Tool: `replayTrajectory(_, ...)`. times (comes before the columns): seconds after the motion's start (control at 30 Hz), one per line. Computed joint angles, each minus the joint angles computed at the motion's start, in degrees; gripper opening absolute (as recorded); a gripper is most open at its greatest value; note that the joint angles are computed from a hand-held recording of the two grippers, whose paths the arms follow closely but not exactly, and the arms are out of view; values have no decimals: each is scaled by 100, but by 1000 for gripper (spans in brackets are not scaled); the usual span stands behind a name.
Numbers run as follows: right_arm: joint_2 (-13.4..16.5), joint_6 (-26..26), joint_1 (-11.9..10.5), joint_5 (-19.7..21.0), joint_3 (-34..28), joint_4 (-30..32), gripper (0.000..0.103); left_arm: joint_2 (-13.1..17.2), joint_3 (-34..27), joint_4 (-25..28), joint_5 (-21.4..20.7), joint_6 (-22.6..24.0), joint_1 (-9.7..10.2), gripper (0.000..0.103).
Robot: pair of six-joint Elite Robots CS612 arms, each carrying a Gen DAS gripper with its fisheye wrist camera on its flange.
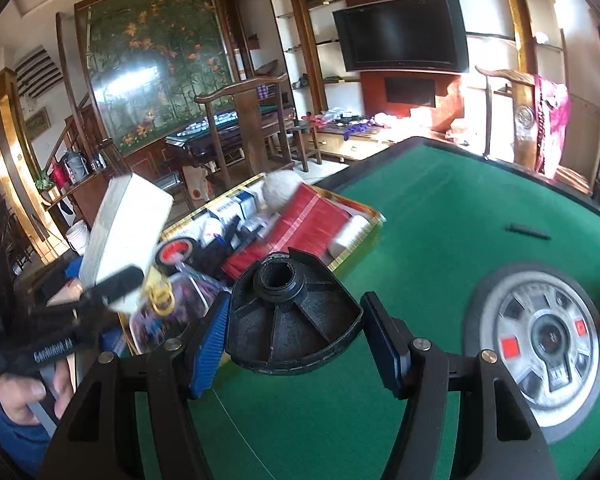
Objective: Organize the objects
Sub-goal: 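Carry the leaflet and black plastic part toward the tray with both grippers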
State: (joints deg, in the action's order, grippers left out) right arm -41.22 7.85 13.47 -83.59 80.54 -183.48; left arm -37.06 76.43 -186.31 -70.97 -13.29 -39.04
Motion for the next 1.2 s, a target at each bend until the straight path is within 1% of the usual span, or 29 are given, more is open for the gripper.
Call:
replayTrajectory(0.2, 285, -217, 141, -140, -762, 532, 65, 35, -15, 35, -89, -95, 90, 71)
replayTrajectory(0.33, 467, -356, 192, -223, -1175, 866, 65, 49, -32, 89, -141, -170, 139, 71)
replayTrajectory(0.77, 997, -494, 220, -277, -2176, 1752, 65, 200, -265, 435, -269, -365, 247, 71)
replayTrajectory(0.97, 1250, -568, 227, -182, -2652, 2175, 65, 264, -383, 530, -355, -325, 247, 71)
replayTrajectory(1.13, 1426, -643, 234, -156, -3001, 2473, 65, 274, -443, 615, -351, -325, 237, 72)
replayTrajectory(1.2, 1479, -726, 236, -169, -3092, 2578, 65, 276, -456, 629, -289, -328, 222, 72)
